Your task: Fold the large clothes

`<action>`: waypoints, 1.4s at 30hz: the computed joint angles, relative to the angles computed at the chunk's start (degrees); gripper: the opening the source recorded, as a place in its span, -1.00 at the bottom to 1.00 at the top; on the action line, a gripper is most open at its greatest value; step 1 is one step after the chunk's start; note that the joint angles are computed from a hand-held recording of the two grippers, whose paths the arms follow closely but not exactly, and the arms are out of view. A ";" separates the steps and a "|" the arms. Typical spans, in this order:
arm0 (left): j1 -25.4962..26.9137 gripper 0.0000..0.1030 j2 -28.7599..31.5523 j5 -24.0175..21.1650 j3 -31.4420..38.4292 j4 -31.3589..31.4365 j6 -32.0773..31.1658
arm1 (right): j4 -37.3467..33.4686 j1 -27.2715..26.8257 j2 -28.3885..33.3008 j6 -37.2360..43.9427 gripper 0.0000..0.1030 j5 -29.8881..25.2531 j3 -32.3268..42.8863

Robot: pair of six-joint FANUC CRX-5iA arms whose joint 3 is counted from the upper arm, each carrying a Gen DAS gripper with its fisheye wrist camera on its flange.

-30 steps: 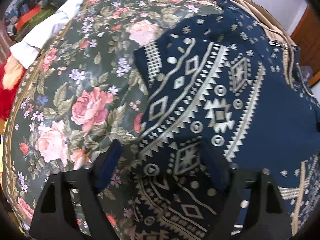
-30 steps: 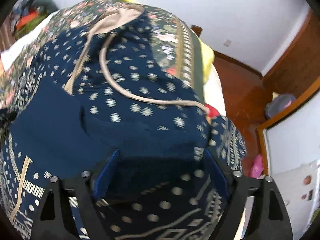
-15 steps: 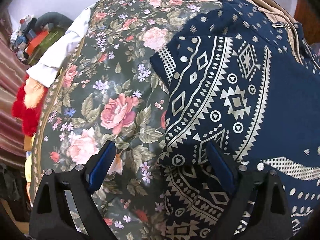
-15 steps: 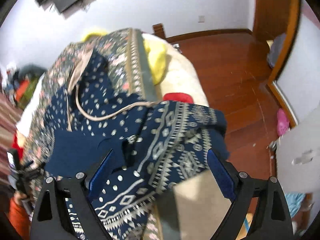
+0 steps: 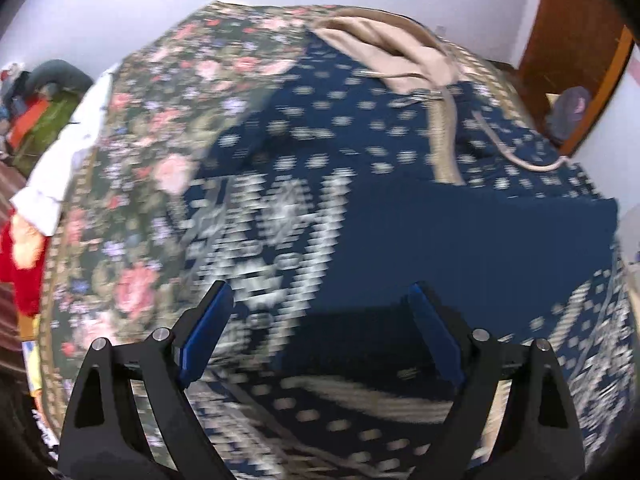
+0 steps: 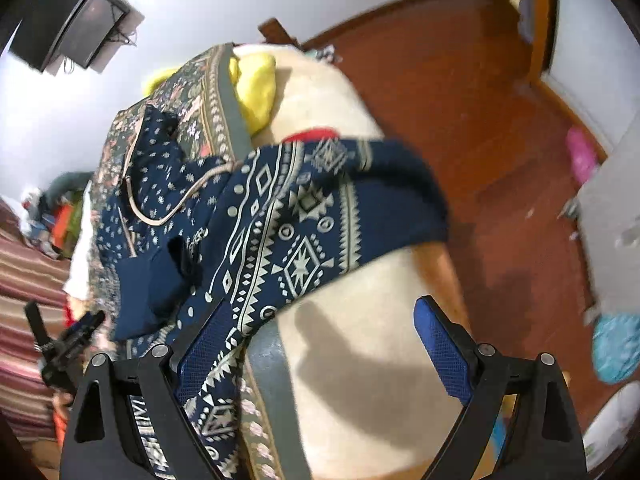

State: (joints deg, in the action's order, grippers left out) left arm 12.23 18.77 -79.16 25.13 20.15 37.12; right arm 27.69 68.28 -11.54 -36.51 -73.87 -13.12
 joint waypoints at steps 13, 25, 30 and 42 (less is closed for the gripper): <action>-5.22 0.75 2.42 -1.80 -0.46 0.03 3.80 | 2.94 -6.26 -2.08 -9.71 0.20 12.96 -9.62; -4.38 0.75 3.80 -3.93 1.30 1.00 4.52 | 7.81 -5.63 2.44 -5.37 -0.83 2.09 -3.82; -2.94 0.74 1.80 -2.62 -0.23 1.68 2.60 | 14.19 -4.31 5.31 -0.70 -0.84 -2.02 2.53; 4.45 0.74 1.45 -5.54 2.35 8.95 -0.45 | 16.19 -6.24 25.20 25.36 -0.84 1.00 30.87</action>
State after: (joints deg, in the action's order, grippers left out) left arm 16.68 20.22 -84.70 27.48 29.11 36.67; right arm 43.87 62.04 13.67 -11.15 -72.87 17.75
